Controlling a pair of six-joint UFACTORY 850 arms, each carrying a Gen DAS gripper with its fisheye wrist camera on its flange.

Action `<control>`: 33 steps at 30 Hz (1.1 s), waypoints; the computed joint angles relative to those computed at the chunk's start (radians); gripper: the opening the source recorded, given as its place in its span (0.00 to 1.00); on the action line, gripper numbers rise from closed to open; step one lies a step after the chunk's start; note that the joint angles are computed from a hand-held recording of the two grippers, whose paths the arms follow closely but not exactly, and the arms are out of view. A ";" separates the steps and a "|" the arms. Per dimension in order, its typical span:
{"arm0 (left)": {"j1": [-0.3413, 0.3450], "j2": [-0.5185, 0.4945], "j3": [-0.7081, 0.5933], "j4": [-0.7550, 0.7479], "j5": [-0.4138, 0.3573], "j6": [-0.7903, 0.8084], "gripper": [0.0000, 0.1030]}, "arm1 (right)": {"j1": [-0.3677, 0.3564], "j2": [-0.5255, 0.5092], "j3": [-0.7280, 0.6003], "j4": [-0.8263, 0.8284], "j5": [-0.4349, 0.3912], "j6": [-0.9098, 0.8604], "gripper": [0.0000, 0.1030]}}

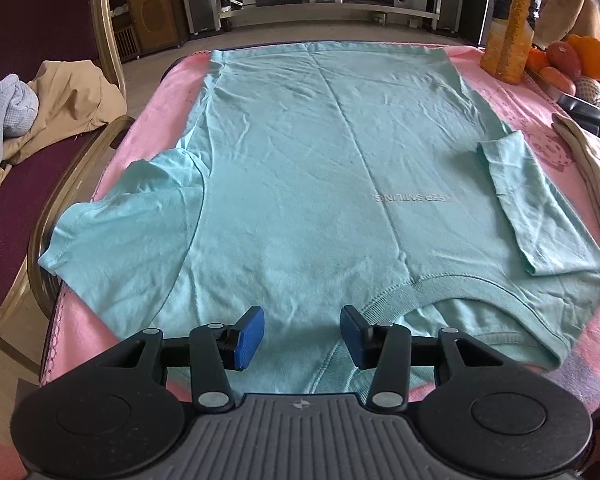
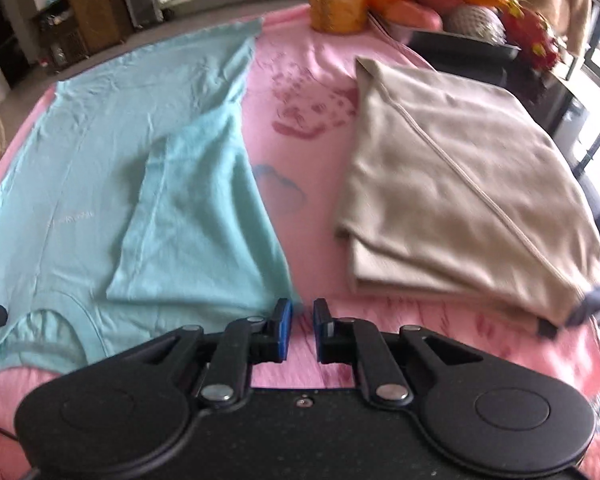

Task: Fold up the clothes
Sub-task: 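Fold the grasped side over onto the shirt body and open the right tool, then move the left tool to the shirt side edge near the chair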

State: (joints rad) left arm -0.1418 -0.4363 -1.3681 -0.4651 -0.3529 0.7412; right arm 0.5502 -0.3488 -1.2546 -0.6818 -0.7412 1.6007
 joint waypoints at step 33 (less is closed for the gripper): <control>-0.003 0.091 0.108 0.086 -0.025 0.016 0.39 | 0.027 0.042 0.048 0.014 0.165 -0.015 0.11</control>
State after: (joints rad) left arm -0.1444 -0.3453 -1.2600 -0.3794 -0.3783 0.7568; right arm 0.5767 -0.3067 -1.2061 -0.6682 -0.5766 1.5852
